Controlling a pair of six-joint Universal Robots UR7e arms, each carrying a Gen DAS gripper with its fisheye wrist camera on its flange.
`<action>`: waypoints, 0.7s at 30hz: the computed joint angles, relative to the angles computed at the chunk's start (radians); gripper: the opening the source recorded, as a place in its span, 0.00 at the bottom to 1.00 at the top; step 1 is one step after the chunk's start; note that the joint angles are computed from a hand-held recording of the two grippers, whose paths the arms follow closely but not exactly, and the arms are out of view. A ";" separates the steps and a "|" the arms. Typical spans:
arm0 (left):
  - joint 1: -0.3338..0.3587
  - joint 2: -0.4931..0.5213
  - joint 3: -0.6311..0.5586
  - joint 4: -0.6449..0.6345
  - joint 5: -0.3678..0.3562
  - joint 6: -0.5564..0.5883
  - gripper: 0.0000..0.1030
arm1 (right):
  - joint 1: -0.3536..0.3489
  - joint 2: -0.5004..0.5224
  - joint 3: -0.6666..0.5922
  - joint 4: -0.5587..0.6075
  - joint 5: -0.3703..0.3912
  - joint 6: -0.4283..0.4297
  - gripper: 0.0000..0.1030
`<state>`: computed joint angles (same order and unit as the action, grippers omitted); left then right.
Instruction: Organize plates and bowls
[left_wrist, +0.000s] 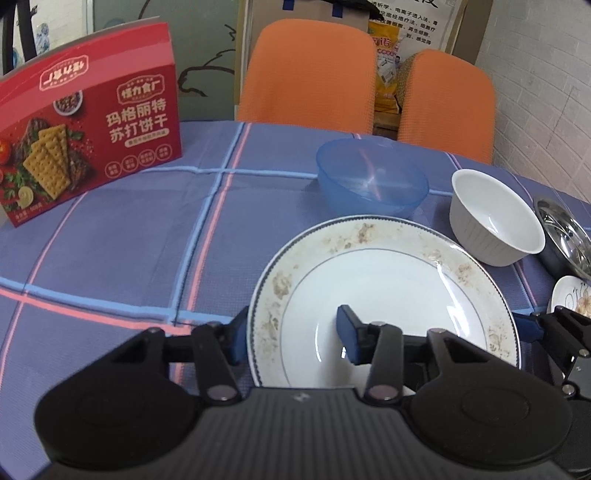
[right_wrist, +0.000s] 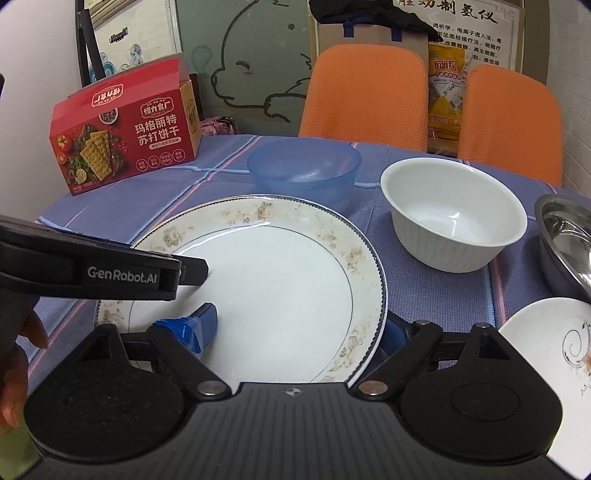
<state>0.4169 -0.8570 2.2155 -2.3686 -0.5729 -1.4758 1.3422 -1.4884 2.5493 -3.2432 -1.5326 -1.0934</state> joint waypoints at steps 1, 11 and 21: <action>0.001 -0.004 -0.005 0.017 -0.005 -0.013 0.43 | 0.006 -0.004 -0.004 0.013 -0.007 0.012 0.74; -0.048 -0.017 -0.018 0.104 0.014 -0.073 0.40 | -0.002 -0.076 0.026 0.025 0.047 0.008 0.75; -0.120 -0.031 -0.017 0.203 0.025 -0.165 0.40 | -0.047 -0.182 0.061 0.090 0.136 0.025 0.75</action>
